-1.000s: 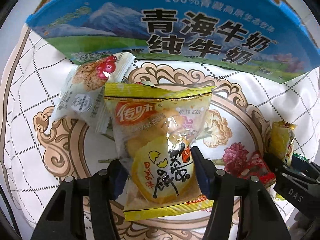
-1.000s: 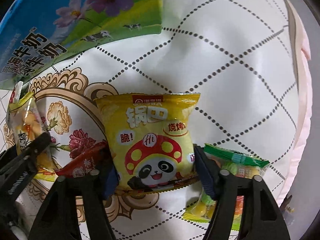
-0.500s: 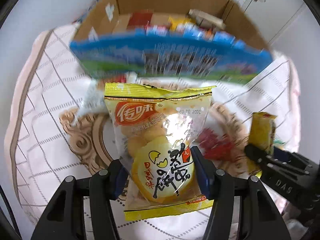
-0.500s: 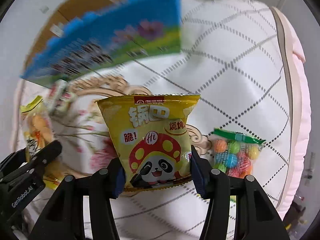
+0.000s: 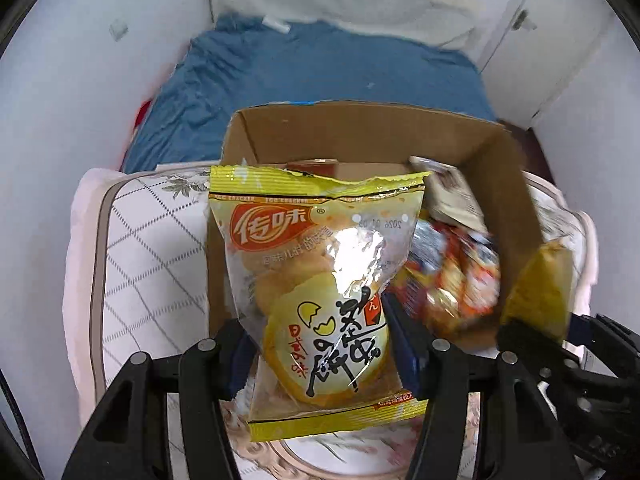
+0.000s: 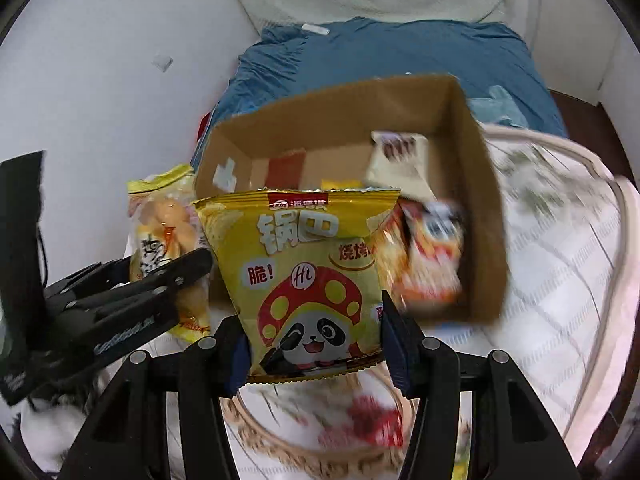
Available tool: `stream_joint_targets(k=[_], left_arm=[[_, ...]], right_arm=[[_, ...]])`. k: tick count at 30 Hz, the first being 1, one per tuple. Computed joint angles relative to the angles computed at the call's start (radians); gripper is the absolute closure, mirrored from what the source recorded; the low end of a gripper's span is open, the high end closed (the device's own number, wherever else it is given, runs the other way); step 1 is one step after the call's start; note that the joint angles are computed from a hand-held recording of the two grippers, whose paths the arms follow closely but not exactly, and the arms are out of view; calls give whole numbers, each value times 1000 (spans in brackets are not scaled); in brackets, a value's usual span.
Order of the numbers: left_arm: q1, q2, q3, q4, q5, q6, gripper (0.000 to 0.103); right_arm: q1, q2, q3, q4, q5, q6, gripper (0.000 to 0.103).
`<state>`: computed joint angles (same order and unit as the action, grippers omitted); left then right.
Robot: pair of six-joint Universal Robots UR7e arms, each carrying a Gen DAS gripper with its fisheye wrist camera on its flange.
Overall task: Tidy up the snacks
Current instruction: 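Carry both yellow packets into the box and open both tools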
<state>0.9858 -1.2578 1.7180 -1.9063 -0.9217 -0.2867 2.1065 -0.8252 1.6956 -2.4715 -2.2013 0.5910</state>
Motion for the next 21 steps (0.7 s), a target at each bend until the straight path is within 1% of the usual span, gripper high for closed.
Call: stream_joint_targets(k=[1, 3, 6, 8, 12, 16, 17, 18, 19, 20, 21], left_arm=[[30, 48, -63, 35, -4, -2, 47], [58, 105, -139, 99, 0, -9, 47], [89, 185, -231, 162, 24, -21, 47], [103, 224, -272, 189, 36, -16, 47], [126, 289, -339, 231, 40, -17, 47], [139, 324, -365, 267, 54, -40, 46], [140, 330, -372, 272, 51, -44, 44], [140, 334, -376, 277, 51, -49, 40], [142, 339, -379, 282, 54, -56, 33], [144, 340, -381, 278, 43, -56, 26], [144, 339, -378, 270, 35, -53, 23]], right_arm=[[-13, 17, -37, 29, 0, -11, 46], [-48, 72, -122, 78, 9, -23, 46], [-98, 141, -226, 133, 18, -42, 46], [-116, 181, -287, 174, 8, -54, 46], [-159, 248, -364, 198, -2, -94, 46], [-193, 305, -450, 242, 15, -128, 44], [-198, 314, -469, 268, 13, -126, 43], [-200, 326, -490, 292, -1, -126, 31], [-201, 331, -497, 295, -9, -132, 11], [-201, 332, -500, 294, -19, -140, 7], [-204, 333, -503, 297, -26, -143, 7]])
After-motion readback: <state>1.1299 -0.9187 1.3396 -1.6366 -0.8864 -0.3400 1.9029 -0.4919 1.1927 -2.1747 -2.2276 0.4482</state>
